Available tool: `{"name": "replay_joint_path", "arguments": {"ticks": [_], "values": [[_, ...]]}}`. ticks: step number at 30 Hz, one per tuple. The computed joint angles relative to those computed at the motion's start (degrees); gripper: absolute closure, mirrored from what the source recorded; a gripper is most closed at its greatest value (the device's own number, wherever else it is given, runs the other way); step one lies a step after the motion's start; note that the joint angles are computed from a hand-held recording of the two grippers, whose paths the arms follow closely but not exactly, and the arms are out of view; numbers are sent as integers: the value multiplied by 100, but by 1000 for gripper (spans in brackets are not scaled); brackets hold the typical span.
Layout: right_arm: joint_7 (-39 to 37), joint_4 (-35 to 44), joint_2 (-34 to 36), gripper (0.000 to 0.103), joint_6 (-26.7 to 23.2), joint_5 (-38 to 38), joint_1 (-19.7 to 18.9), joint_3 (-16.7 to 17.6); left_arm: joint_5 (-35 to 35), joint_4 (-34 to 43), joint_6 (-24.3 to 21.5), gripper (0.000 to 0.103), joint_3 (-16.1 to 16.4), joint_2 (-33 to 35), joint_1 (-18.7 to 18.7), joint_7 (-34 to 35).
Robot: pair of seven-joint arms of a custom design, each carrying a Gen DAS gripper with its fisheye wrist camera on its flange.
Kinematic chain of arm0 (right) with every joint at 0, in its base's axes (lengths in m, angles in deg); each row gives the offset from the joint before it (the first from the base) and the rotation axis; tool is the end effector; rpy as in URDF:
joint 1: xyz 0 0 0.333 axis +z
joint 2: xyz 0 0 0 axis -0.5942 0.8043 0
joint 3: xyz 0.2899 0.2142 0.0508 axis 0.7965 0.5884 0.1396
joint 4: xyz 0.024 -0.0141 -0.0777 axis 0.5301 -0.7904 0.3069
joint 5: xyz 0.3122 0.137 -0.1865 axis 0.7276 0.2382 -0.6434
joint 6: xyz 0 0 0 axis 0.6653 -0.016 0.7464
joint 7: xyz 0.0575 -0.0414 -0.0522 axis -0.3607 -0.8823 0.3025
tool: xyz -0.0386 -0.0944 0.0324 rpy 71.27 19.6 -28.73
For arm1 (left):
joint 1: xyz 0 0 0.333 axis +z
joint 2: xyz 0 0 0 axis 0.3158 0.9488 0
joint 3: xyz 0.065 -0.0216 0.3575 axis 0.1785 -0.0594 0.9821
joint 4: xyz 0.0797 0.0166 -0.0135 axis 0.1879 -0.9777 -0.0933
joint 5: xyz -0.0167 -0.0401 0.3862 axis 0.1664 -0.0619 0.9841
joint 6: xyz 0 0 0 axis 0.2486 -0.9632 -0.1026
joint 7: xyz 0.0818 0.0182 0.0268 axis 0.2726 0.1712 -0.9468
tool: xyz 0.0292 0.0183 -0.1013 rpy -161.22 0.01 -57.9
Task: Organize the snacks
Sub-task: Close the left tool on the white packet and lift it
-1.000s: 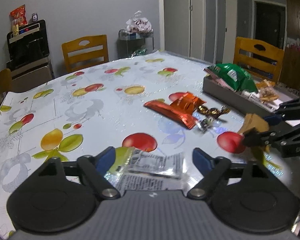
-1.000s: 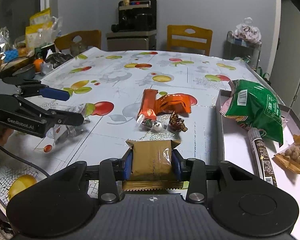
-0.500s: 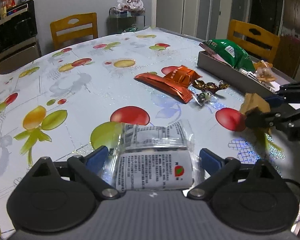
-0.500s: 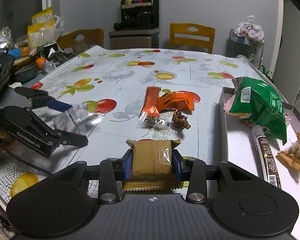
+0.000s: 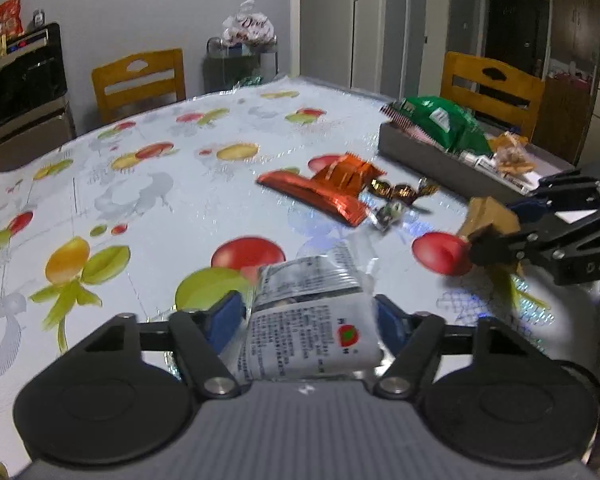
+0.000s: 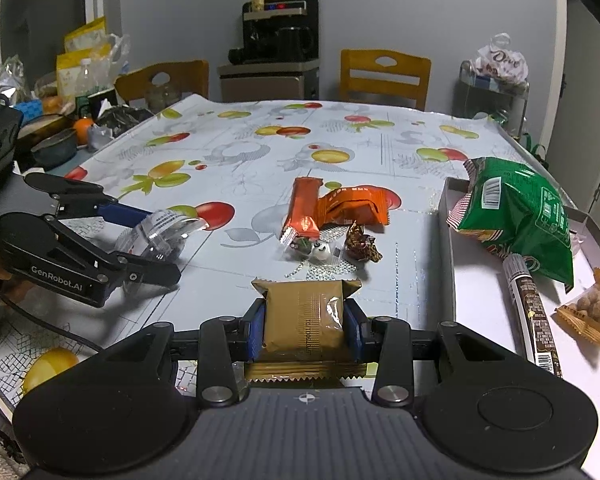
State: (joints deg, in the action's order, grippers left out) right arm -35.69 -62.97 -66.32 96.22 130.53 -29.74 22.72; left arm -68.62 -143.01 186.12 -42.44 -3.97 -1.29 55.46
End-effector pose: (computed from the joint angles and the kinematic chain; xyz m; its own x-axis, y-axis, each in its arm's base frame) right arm 0.6207 0.1125 0.3966 0.8478 -0.5303 -0.0037 -0.3237 -0.5120 -0.7956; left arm 0.4541 -0.1443 0.3902 0.0831 -0.9965 0.0083 -0.6174 -0.0581 -0.7845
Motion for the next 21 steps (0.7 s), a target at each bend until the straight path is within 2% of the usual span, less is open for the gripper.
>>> {"name": "replay_joint_path", "arguments": {"ticks": [9, 16, 19, 21], "values": [[-7, -15, -21, 62, -37, 5, -5, -9, 432, -139, -41, 38, 16, -41, 83, -405], [-1, -28, -20, 62, -44, 7, -13, -17, 345, -89, 68, 37, 32, 38, 33, -392], [-61, -47, -33, 62, -62, 59, -25, -12, 445, -95, 205, 38, 23, 96, 53, -686], [-124, -83, -65, 62, -92, 107, -38, -15, 795, -223, 242, 41, 9, 51, 143, -1169]]}}
